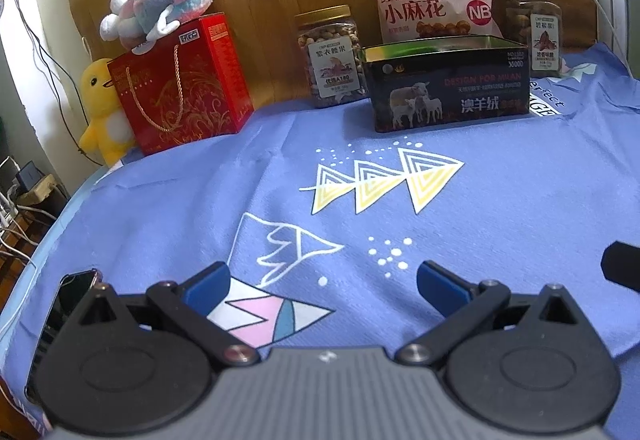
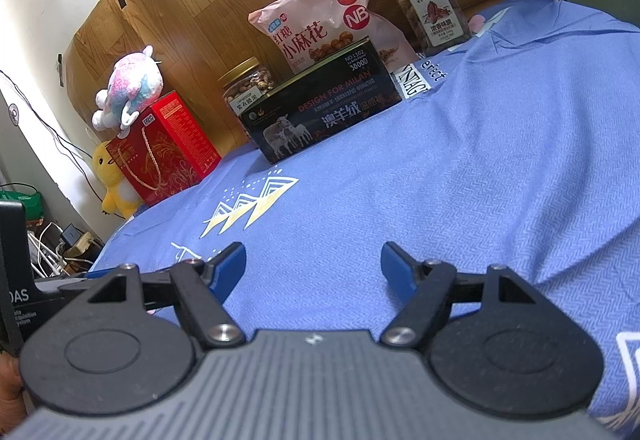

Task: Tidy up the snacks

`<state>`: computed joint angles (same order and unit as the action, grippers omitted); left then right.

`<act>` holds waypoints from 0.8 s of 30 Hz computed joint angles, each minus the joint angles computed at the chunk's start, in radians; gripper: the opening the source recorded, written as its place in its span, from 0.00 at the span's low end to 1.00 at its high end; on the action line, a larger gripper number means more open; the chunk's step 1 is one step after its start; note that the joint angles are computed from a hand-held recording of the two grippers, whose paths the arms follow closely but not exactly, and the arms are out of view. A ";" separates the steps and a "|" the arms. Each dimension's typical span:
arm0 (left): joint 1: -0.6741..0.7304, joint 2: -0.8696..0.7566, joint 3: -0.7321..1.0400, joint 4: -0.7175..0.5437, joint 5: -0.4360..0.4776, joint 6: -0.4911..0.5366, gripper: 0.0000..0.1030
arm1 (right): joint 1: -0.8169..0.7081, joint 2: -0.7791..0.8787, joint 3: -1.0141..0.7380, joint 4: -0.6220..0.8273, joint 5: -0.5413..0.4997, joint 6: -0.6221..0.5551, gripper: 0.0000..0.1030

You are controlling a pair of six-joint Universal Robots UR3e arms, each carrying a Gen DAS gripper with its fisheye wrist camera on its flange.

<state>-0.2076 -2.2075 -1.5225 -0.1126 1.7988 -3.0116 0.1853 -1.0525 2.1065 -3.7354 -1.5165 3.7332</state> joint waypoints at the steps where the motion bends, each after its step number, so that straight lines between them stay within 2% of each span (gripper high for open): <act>1: 0.000 0.002 -0.001 -0.002 -0.002 0.000 1.00 | 0.000 -0.001 -0.001 0.002 0.000 0.000 0.74; 24: 0.006 0.018 0.009 -0.073 -0.064 0.013 1.00 | -0.003 0.004 0.011 -0.015 0.000 0.011 0.74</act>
